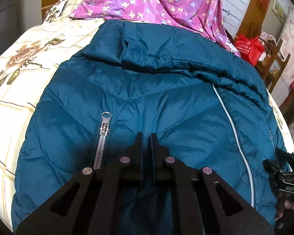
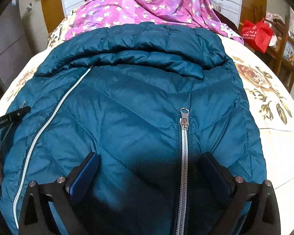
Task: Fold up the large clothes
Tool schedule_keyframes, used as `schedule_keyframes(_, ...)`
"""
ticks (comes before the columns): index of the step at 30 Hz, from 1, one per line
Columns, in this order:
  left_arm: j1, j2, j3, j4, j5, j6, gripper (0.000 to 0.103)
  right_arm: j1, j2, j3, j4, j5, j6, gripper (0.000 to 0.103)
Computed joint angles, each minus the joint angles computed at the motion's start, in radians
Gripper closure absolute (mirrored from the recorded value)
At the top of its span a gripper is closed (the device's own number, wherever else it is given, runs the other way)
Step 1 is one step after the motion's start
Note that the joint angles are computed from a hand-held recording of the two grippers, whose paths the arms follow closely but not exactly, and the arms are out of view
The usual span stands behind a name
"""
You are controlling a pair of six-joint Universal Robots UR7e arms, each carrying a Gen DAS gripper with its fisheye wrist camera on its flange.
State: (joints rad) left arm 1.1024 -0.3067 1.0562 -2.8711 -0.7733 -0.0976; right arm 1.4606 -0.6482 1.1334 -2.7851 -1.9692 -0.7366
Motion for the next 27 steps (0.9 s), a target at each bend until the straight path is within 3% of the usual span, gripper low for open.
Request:
schedule_keyframes(10, -0.001, 0.008, -0.012, 0.004, 0.011, -0.007, 0.097, 0.001, 0.005, -0.007, 0.003, -0.006, 0.005, 0.000)
schedule_keyframes(27, -0.029, 0.070, -0.087, 0.056, 0.154, 0.045, 0.097, 0.002, 0.009, -0.009, -0.005, -0.012, -0.003, 0.000)
